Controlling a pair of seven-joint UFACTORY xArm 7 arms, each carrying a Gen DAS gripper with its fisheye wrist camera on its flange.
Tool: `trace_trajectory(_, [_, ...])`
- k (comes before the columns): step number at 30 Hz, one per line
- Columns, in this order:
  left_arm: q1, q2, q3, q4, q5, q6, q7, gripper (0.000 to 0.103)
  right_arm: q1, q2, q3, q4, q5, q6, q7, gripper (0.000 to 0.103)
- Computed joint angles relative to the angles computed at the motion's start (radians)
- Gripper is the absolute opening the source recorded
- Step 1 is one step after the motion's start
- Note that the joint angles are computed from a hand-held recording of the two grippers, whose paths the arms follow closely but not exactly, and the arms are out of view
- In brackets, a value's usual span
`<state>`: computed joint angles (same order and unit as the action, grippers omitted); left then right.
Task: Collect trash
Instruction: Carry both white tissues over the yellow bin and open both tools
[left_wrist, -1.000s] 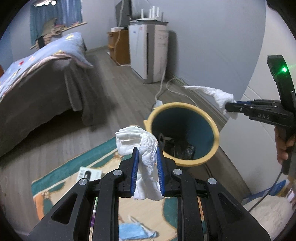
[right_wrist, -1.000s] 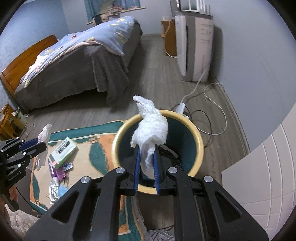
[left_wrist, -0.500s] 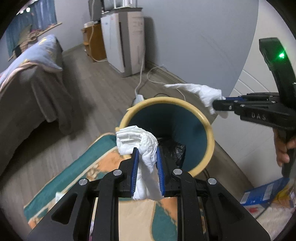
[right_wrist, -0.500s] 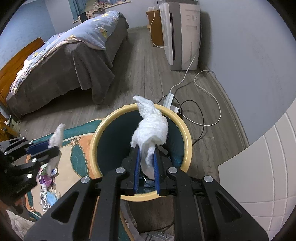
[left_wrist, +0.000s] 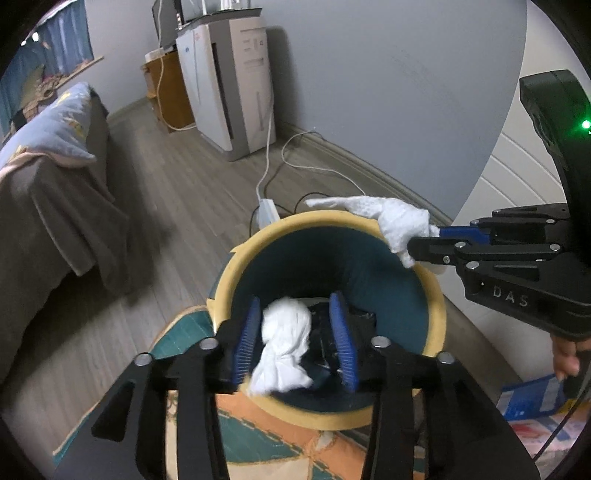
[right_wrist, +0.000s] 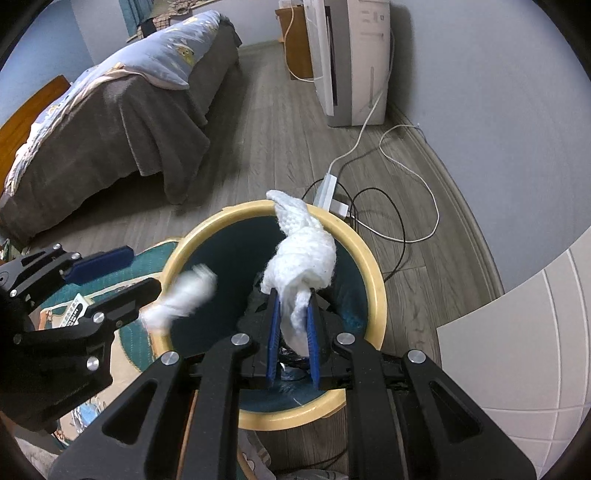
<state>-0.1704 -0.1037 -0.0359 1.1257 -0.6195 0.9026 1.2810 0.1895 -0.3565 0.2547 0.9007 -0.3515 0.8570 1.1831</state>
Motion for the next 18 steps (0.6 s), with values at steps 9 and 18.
trace_trajectory(9, [0.021,0.005,0.017,0.0,-0.018,-0.03,-0.01,0.078,0.0,0.006,-0.003,-0.018,0.005,0.008,0.008,0.038])
trace_trajectory(18, [0.059,-0.016,0.04,0.008,-0.045,0.01,-0.015,0.088,0.006,-0.058,0.023,-0.033,-0.021,0.088,0.031,0.085])
